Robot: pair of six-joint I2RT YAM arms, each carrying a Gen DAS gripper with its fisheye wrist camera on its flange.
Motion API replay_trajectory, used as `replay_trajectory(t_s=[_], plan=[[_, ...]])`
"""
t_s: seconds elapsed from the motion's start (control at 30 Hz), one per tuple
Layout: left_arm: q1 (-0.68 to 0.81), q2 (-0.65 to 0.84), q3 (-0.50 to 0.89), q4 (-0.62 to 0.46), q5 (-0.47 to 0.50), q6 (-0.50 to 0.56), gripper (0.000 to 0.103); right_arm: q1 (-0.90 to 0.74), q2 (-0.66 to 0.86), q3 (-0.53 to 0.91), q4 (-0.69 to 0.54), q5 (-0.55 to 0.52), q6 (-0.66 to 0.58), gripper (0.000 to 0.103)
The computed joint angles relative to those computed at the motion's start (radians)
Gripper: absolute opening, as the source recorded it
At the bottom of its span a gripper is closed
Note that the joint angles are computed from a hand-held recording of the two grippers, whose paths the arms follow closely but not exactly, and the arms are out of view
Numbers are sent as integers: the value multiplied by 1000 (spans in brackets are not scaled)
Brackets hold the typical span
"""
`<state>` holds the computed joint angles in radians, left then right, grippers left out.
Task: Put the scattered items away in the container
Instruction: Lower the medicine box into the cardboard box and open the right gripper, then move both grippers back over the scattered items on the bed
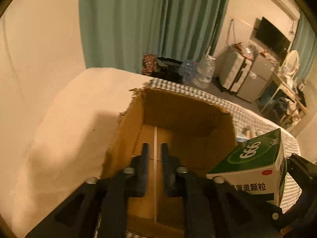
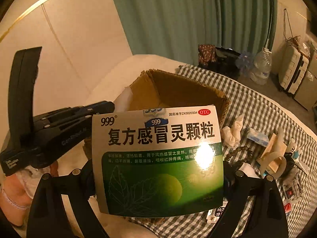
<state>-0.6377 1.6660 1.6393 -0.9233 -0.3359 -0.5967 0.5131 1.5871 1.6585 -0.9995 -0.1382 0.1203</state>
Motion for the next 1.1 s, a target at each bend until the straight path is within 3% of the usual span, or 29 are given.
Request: replay_trajectory(t_s=[0.03,0.07,0.1,0.23,0.3,0.43,0.7,0.8,0.93,1.1], plan=[[7,0,-1,-4,-8,-5,40,9,13,3,6,14,6,92],[11,-5,-6,-2,-9,-7,56,10,21,0,14,18,7,92],[15,-16,-20,9,-13,-7,59,9,30,1,21,17,10,92],[18,-44,-39,18,-49,0,60,24,61,11,45,40,39,95],[21,-56,-38,13,-55,-12,71,23,65,5,60,48,51,95],[22,-78,-32,5,-72,-27,79,45,79,10,56,120,64,98],[-52,-83,5,-39,-142,-44,83,6,-25,-41,64,131,57,100],[-114,-84,18,-56,-193,-70,94,-35,-132,-113,63,164,40,100],[-239,-60,39,-69,-260,-129,98,-181,-319,-244,44,175,-43,100],[-385,70,154,-105,-280,-228,101,-563,-499,-351,-17,70,-245,100]])
